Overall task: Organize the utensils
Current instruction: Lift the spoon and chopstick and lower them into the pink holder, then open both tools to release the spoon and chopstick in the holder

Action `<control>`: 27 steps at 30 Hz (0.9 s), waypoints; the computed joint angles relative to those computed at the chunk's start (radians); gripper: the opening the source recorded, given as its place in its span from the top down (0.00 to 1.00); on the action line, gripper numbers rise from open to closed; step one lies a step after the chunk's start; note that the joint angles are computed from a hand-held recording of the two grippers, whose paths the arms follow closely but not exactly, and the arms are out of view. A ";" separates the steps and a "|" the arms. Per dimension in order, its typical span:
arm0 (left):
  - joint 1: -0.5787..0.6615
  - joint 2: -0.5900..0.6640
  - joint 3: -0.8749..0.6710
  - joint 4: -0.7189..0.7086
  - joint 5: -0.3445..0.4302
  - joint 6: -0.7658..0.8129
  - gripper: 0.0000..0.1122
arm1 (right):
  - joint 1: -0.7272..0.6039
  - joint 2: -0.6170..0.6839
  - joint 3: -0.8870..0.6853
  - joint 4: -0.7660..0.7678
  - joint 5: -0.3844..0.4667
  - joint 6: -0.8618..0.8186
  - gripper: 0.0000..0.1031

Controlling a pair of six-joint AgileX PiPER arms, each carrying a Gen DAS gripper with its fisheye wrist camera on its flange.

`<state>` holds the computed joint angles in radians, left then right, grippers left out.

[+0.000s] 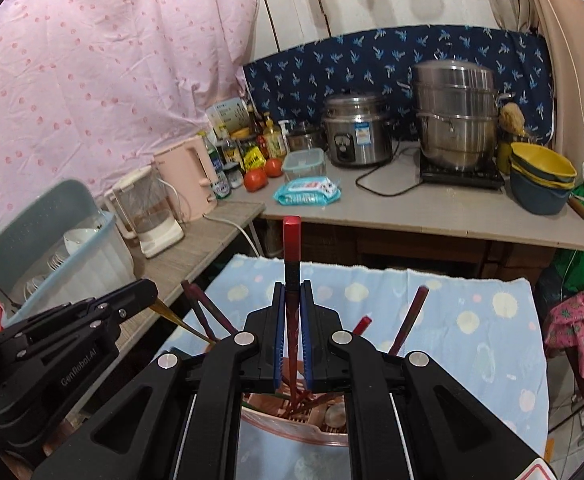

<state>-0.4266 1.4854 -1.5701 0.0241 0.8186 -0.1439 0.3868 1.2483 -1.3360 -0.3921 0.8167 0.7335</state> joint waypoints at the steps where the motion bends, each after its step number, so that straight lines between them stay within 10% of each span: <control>1: 0.001 0.005 0.003 0.001 -0.002 -0.001 0.99 | -0.006 0.004 0.010 0.008 -0.008 -0.002 0.93; 12: 0.009 0.060 0.029 0.010 -0.010 -0.025 0.96 | -0.006 0.044 0.065 0.017 -0.044 0.000 0.93; 16: 0.019 0.064 0.035 0.012 -0.013 -0.054 0.70 | 0.018 0.042 0.069 -0.042 -0.039 0.053 0.71; 27: -0.009 -0.007 0.086 0.085 -0.023 -0.110 0.66 | 0.140 0.003 0.060 -0.203 0.040 0.171 0.49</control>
